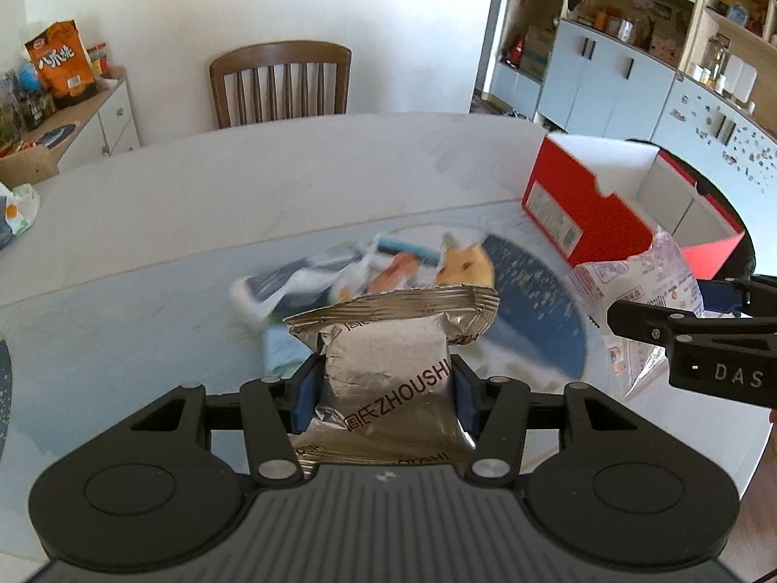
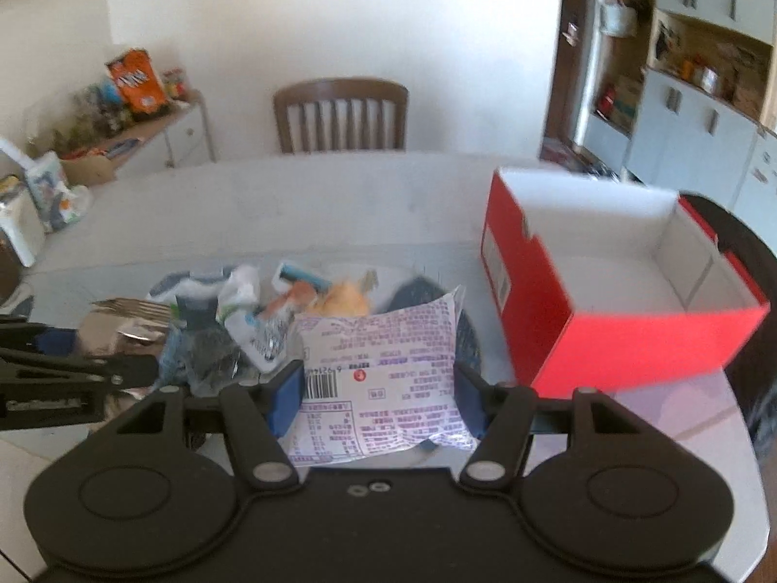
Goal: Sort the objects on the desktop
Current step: 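Carry the foil bag and bread bag with both tools over the red shoebox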
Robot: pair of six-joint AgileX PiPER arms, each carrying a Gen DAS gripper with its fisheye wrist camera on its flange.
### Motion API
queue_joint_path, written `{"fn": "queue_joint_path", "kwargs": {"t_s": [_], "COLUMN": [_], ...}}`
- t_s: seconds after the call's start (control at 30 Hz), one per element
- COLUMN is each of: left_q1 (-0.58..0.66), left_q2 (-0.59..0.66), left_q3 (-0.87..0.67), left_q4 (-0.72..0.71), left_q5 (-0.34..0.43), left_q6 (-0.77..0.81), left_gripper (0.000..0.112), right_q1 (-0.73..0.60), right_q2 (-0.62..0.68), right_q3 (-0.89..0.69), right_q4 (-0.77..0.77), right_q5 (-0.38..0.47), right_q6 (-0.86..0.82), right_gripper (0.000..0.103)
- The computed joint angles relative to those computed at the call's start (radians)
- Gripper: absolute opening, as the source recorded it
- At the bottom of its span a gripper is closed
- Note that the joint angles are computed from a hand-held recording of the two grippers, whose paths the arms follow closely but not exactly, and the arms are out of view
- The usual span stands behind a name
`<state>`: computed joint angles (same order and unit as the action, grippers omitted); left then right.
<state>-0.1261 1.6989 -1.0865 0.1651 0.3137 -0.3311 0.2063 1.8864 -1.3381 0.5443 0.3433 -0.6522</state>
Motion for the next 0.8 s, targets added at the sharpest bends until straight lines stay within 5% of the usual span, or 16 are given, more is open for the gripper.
{"fn": "queue_joint_path", "kwargs": {"t_s": [0.13, 0.33, 0.8], "left_q1": [-0.089, -0.200, -0.335], "left_q2": [0.062, 0.178, 0.454], "left_q3": [-0.120, -0.335, -0.851], "left_q4": [0.144, 0.257, 0.228], "left_q5": [0.073, 0.182, 0.417], "left_q6": [-0.227, -0.396, -0.351], "left_gripper": [0.053, 0.053, 0.053], "right_q1": [-0.107, -0.222, -0.379], "right_q2": [0.048, 0.153, 0.326], "right_q3": [-0.117, -0.317, -0.629], "right_q4": [0.130, 0.114, 0.157], "right_q5": [0.137, 0.300, 0.487], "right_q6": [-0.191, -0.212, -0.246], "right_gripper": [0.063, 0.063, 0.063]}}
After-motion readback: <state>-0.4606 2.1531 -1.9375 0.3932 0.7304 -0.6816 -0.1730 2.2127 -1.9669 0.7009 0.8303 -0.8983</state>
